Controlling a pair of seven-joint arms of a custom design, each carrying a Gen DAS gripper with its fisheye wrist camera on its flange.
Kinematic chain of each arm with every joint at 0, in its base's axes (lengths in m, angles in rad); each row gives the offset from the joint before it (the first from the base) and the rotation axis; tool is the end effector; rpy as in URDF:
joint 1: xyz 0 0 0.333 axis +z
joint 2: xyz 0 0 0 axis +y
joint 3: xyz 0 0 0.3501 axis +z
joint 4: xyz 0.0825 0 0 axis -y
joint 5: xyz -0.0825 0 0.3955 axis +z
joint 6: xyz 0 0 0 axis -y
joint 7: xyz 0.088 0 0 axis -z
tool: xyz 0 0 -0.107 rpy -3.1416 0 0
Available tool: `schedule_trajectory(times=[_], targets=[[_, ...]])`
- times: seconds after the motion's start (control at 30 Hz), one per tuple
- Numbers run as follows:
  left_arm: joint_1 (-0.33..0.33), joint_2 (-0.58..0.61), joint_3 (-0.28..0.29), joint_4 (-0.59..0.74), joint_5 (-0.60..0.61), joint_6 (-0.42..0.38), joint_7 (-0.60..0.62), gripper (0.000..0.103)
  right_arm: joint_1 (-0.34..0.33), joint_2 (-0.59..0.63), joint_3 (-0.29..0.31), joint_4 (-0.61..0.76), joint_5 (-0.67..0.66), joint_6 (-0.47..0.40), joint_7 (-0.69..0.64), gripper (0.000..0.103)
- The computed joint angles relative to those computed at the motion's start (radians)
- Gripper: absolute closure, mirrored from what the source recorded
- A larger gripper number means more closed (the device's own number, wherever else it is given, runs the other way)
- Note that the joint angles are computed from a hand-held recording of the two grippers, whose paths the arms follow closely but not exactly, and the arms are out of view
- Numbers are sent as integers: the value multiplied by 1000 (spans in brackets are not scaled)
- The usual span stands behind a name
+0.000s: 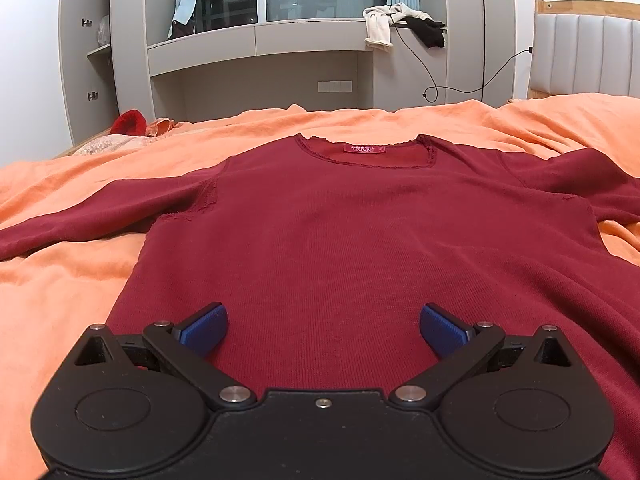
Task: Fold small clothes
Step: 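Move the right gripper toward the cuff of a shirt sleeve, then close the right gripper on the sleeve cuff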
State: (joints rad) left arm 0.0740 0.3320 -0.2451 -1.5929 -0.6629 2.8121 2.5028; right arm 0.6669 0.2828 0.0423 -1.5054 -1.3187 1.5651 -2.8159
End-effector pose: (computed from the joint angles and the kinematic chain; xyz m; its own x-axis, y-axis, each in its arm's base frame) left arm 0.7231 -0.0658 0.5719 -0.4677 -0.8821 -0.0558 -0.4580 0.2959 -0.8383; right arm 0.5716 0.3477 0.5953 -0.8096 -0.5790 -0.0961 -0.0727 0.2614 -0.9625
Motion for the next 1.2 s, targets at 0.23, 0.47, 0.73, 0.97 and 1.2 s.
schedule_trajectory(times=[0.23, 0.47, 0.73, 0.97, 1.2], targets=[[1, 0, -2, -2, -2, 4, 5, 0, -86, -137, 13, -187, 98, 66, 240, 0], [4, 0, -7, -6, -9, 16, 17, 0, -163, -231, 64, -339, 10, 99, 492, 5], [4, 0, -7, -7, -11, 18, 21, 0, -161, -181, 80, -294, 53, -24, 493, 45], [4, 0, -8, -8, -12, 20, 22, 0, -165, -172, 77, -289, 60, 22, 540, 91], [11, -1, -15, -6, -28, 12, 35, 0, -131, -145, 81, -243, 18, -23, 473, 97]])
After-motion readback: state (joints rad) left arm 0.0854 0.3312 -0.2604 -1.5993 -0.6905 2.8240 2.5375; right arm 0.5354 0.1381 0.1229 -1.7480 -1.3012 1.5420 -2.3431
